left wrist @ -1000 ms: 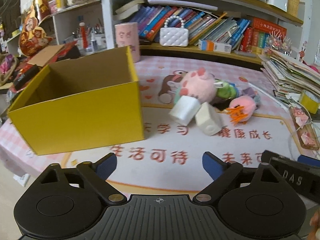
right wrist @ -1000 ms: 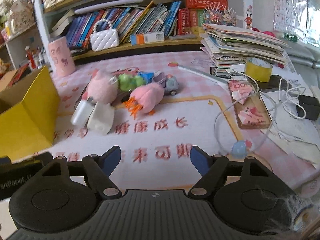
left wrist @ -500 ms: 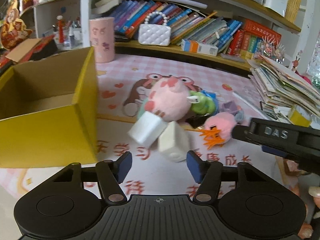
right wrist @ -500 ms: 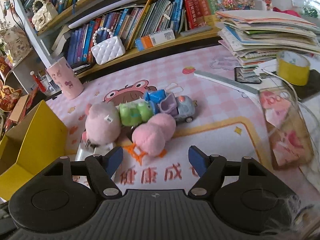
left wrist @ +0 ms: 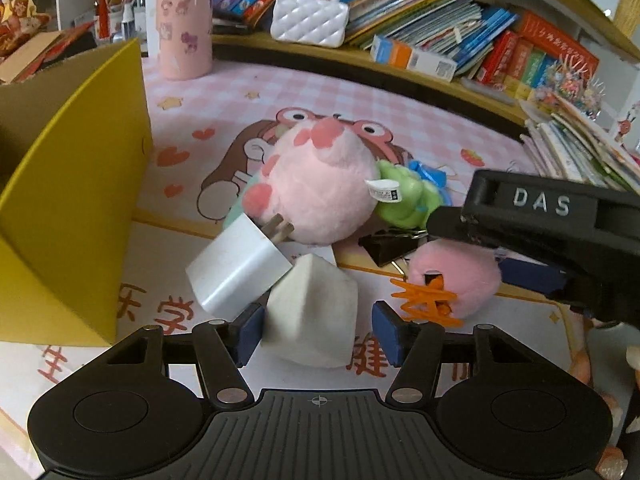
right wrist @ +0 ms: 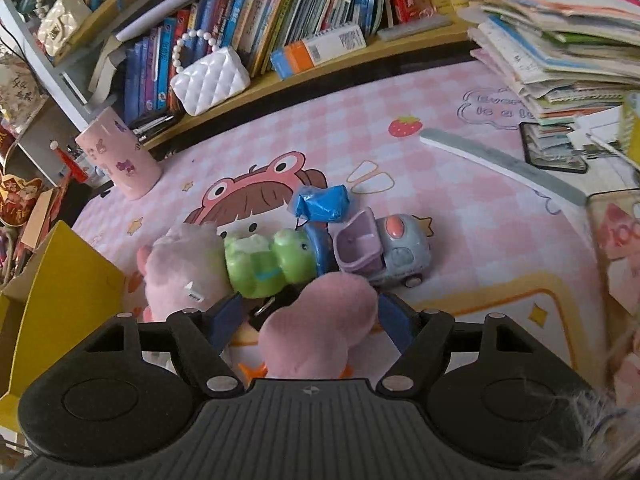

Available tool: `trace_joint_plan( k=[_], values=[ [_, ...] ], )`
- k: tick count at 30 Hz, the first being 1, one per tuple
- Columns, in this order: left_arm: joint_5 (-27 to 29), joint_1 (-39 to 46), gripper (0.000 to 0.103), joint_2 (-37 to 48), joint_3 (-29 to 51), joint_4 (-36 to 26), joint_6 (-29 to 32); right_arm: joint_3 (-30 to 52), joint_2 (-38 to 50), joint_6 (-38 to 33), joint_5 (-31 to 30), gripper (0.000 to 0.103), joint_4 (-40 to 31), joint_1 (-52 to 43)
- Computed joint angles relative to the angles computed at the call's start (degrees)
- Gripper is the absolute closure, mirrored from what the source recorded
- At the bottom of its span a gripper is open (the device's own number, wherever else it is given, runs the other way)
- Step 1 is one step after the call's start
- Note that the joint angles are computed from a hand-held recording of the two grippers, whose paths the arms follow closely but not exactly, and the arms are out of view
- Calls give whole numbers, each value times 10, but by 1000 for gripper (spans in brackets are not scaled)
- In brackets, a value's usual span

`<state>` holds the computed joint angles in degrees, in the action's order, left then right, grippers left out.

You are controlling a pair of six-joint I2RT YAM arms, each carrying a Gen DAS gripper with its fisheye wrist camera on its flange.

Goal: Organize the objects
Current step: 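Grasp the white soft cube with the left tool while the right tool grasps the pink fluffy chick, then carry the white cube in the left tool while the right tool carries the pink chick to the yellow box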

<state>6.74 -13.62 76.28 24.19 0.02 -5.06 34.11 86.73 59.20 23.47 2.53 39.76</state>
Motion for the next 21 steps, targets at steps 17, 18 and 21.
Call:
trace_joint_plan(
  k=[17,18,21],
  values=[
    [89,66,67,-174,-47,-122,72,-56,-130,77,136,68,-109,154],
    [96,77,68,-185,-52,-131,78,-50,-125,92,149,68,-124,171],
    [128,121,68,-206,-60,-155,104,-24,-104,142,187,68,-175,218]
  ],
)
